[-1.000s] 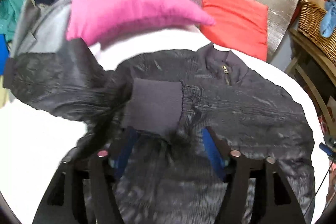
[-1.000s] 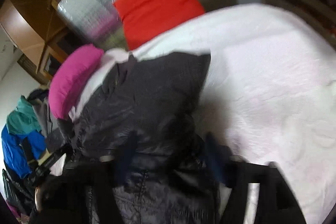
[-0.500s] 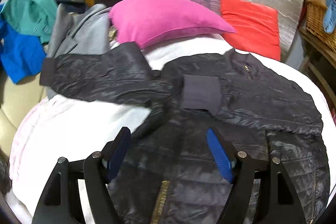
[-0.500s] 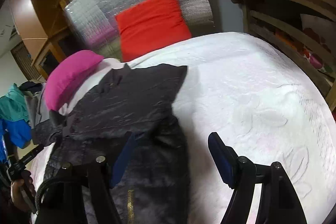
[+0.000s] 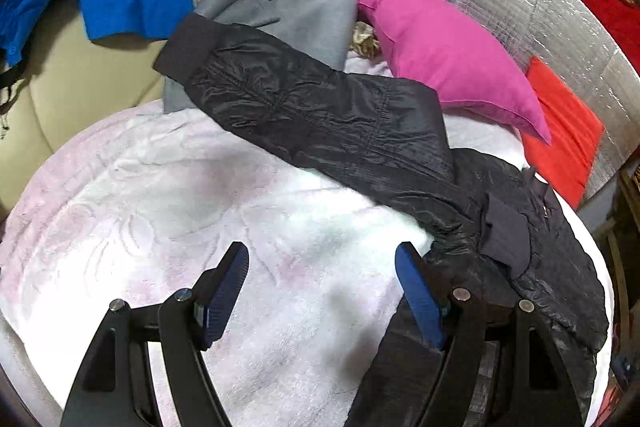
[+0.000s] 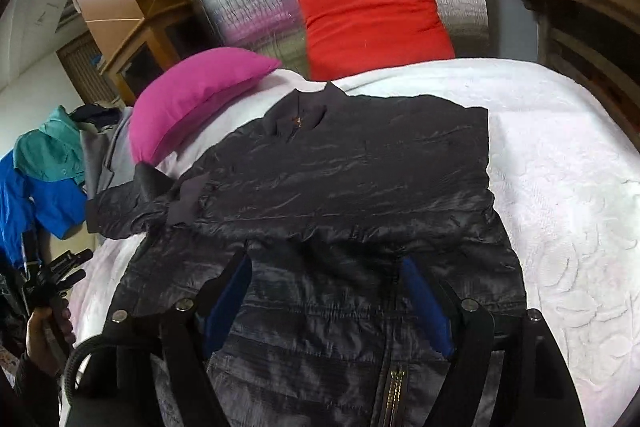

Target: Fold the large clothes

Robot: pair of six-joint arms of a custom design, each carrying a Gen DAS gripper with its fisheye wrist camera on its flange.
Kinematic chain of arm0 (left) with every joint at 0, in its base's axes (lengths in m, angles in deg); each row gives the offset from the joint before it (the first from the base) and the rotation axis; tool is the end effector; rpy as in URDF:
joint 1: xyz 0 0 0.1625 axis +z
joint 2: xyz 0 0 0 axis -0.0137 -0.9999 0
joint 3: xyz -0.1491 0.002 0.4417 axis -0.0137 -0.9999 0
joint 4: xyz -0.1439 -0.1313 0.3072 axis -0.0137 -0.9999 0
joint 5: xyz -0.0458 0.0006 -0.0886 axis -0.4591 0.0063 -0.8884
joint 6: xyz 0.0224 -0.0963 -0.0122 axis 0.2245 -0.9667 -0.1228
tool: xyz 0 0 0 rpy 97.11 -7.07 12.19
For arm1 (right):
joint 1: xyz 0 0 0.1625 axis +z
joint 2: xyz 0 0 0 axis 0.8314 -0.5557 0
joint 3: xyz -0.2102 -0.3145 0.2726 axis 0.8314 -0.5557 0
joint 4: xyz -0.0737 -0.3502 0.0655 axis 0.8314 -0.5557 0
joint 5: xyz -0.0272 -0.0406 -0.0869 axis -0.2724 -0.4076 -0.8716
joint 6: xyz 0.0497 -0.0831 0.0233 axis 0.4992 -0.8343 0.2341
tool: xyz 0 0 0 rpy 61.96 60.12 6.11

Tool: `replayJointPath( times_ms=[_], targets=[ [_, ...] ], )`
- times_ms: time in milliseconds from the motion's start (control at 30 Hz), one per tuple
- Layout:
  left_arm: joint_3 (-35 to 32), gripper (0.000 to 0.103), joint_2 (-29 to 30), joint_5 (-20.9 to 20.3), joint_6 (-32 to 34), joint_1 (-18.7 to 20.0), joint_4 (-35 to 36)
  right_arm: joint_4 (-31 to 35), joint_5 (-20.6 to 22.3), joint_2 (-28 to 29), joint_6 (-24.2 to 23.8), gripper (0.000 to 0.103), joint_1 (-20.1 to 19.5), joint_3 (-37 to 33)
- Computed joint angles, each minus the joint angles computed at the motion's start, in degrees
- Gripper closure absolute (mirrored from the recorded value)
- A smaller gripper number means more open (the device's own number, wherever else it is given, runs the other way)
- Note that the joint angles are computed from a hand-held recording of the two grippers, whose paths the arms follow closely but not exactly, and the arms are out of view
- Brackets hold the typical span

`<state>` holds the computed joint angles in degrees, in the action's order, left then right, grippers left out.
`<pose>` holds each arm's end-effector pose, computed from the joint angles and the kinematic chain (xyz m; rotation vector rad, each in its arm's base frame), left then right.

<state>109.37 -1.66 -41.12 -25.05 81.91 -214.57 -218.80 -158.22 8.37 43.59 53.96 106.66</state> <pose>0.1064 -0.5380 0.3894 0.0748 2.4146 -0.9755 0.2235 -0.4057 0.0607 -0.0597 -2.4350 1.1296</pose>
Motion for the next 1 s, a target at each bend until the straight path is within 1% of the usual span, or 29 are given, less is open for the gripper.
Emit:
replayJointPath(
  times_ms=[67,100,133,167,200,233,300,333,433,467,500,533,567,600,633,667,700,733,767,800,833,867,900,933,967,1000],
  targets=[
    [0.2,0.027,1.4,-0.7,0.4,-0.9,-0.2,-1.0,2.5,-1.0,2.8,0.023,-2.2,0.8],
    [0.3,0.027,1.8,-1.0,0.3,-1.5,0.0,-1.7,4.5,-1.5,4.5,0.023,-3.4,1.3],
    [0.3,0.027,2.6,-1.5,0.0,-2.3,0.3,-2.5,7.4,-1.8,5.7,0.023,-4.9,2.0],
    [0.5,0.027,3.8,-2.2,-0.4,-3.5,0.4,-3.4,12.8,-1.9,9.2,0.023,-7.3,2.8],
    [0.6,0.027,5.3,-2.9,-0.6,-4.8,0.2,-3.8,16.1,-1.8,10.7,0.023,-8.7,3.1],
    [0.4,0.027,6.8,-3.7,-0.3,-5.9,0.0,-2.8,21.0,-1.3,12.8,0.023,-10.8,2.9],
    [-0.2,0.027,9.8,-5.4,0.2,-7.7,-0.2,-0.7,26.2,-0.4,15.0,0.023,-13.2,1.8],
    [-1.3,0.027,12.3,-5.3,0.1,-8.8,0.1,-1.0,27.8,0.2,17.1,0.023,-14.4,1.4],
    [-4.4,0.027,17.6,-1.5,-2.5,-10.4,1.4,-6.0,30.7,1.7,22.7,0.023,-17.5,1.2],
    [-5.1,0.027,18.6,-0.8,-2.9,-10.5,1.7,-8.4,30.8,2.2,24.9,0.023,-18.6,0.9],
    [-6.2,0.027,20.4,1.0,-3.3,-10.5,2.2,-8.8,30.4,2.4,26.2,0.024,-19.0,0.7],
    [-6.6,0.027,21.4,2.1,-3.1,-10.6,1.9,-9.0,30.0,2.7,28.1,0.029,-19.8,0.3],
    [-7.1,0.027,22.5,3.6,-2.5,-10.6,1.5,-9.0,29.5,2.9,28.9,0.044,-20.0,-0.1],
    [-7.3,0.032,23.7,5.1,-0.8,-10.7,-0.4,-8.3,28.5,2.9,29.4,0.055,-20.0,-0.3],
    [-7.4,0.055,24.3,6.9,0.8,-11.0,-1.7,-6.4,27.5,2.5,29.8,0.083,-20.0,-0.9],
    [-7.7,0.067,24.6,8.4,1.6,-11.2,-1.8,-6.5,26.0,2.1,29.9,0.09,-19.4,-1.0],
    [-8.0,0.078,23.8,7.4,1.3,-11.1,-0.7,-7.3,24.1,1.9,28.9,0.091,-18.4,-1.0],
    [-8.0,0.082,22.7,5.6,0.8,-10.9,-0.2,-8.8,20.9,1.3,25.5,0.092,-16.1,-1.4],
    [-7.8,0.082,22.3,4.8,1.6,-10.7,-1.7,-9.6,18.3,1.1,22.2,0.092,-14.1,-1.8],
    [-7.3,0.083,22.4,5.1,2.9,-10.7,-3.5,-9.7,16.3,1.2,20.1,0.092,-13.0,-2.2],
    [-7.4,0.085,23.7,7.4,5.0,-10.7,-4.1,-7.4,14.2,1.5,20.2,0.092,-12.7,-2.8],
    [-7.9,0.085,24.7,8.3,5.0,-10.0,-2.8,-3.0,13.6,1.5,22.0,0.092,-13.8,-3.2],
    [-7.4,0.082,24.7,8.5,5.6,-10.0,-3.8,-0.9,15.4,1.5,23.4,0.089,-15.4,-3.0],
    [-6.8,0.082,24.6,9.3,6.3,-10.4,-5.0,-1.3,19.5,2.1,25.0,0.087,-17.5,-2.0],
    [-6.6,0.082,23.8,9.4,5.4,-10.8,-3.8,-4.1,21.1,2.3,24.2,0.086,-17.9,-1.0],
    [-6.5,0.081,22.8,8.2,4.5,-10.8,-2.5,-4.4,20.5,1.8,23.5,0.08,-17.4,-0.4]
  ],
)
